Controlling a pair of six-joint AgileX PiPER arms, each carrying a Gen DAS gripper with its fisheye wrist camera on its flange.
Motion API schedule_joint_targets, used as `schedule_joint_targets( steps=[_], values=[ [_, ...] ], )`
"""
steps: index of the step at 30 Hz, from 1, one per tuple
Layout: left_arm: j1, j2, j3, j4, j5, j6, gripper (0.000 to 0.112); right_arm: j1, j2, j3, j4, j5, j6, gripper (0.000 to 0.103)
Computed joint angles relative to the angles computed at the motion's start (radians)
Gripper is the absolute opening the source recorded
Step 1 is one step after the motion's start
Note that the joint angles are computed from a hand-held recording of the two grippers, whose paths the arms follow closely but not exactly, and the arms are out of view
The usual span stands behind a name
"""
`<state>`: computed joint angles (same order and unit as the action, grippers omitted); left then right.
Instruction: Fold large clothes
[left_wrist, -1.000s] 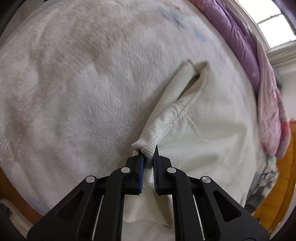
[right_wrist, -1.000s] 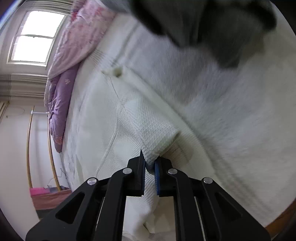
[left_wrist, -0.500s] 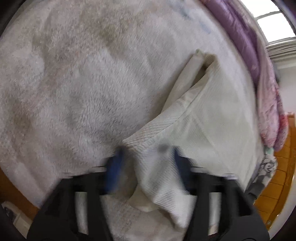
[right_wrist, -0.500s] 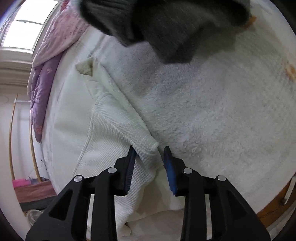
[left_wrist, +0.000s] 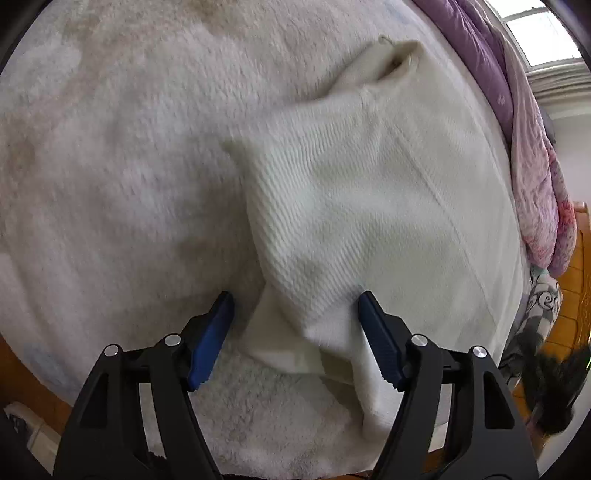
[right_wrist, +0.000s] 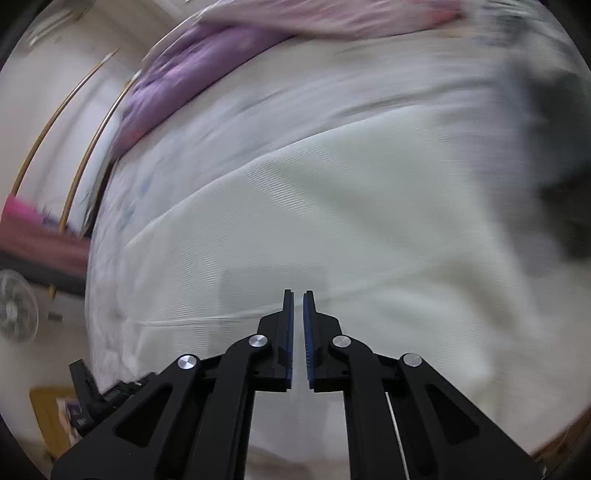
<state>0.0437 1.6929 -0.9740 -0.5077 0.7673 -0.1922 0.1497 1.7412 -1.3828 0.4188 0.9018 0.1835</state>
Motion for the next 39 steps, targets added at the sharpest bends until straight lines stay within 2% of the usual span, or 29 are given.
schedule_joint_targets(
  steps=[3,7,9,14,16,18,20,22,23,25,29,34,37,39],
  values=[
    [-0.012,-0.009,0.018,-0.003,-0.020,0.002,0.070,0.086,0.143,-0.099,0.074,-0.029,-0.040,0.004],
    [-0.003,-0.015,0.033,-0.025,-0.025,0.044,0.066,0.156,0.343,-0.249,-0.003,0.011,0.017,0.004],
    [0.033,-0.034,0.048,-0.033,-0.010,0.092,0.060,0.136,0.344,-0.180,0.069,-0.044,-0.013,0.001],
    [0.083,-0.067,0.081,-0.115,0.019,0.228,0.030,0.151,0.244,-0.089,0.047,0.017,0.064,0.002],
    [0.089,-0.072,0.084,-0.134,0.028,0.257,0.016,0.171,0.201,0.003,0.077,0.002,0.074,0.001],
    [0.084,-0.075,0.073,-0.127,0.045,0.269,0.011,0.184,0.181,0.082,0.102,-0.066,0.070,0.000],
    [0.092,-0.075,0.044,-0.126,0.090,0.283,0.010,0.184,0.184,0.069,0.095,-0.075,0.081,0.000],
    [0.121,-0.076,0.002,-0.154,0.148,0.305,0.009,0.198,0.168,0.063,0.079,-0.078,0.086,0.007],
    [0.132,-0.080,-0.015,-0.167,0.171,0.313,0.009,0.211,0.150,0.062,0.063,-0.081,0.086,0.014],
    [0.147,-0.101,-0.046,-0.194,0.228,0.328,0.009,0.232,0.093,0.098,0.105,-0.111,0.016,0.022],
    [0.147,-0.097,-0.120,-0.225,0.305,0.301,0.009,0.316,0.011,0.125,0.143,-0.163,-0.062,0.062],
    [0.146,-0.081,-0.200,-0.216,0.372,0.267,0.009,0.413,-0.048,0.149,0.188,-0.227,-0.144,0.069],
    [0.117,-0.082,-0.246,-0.189,0.385,0.237,0.009,0.496,-0.024,0.142,0.104,-0.270,-0.091,0.069],
    [0.083,-0.082,-0.266,-0.155,0.383,0.213,0.009,0.547,0.015,0.109,-0.010,-0.297,0.003,0.072]
  ],
)
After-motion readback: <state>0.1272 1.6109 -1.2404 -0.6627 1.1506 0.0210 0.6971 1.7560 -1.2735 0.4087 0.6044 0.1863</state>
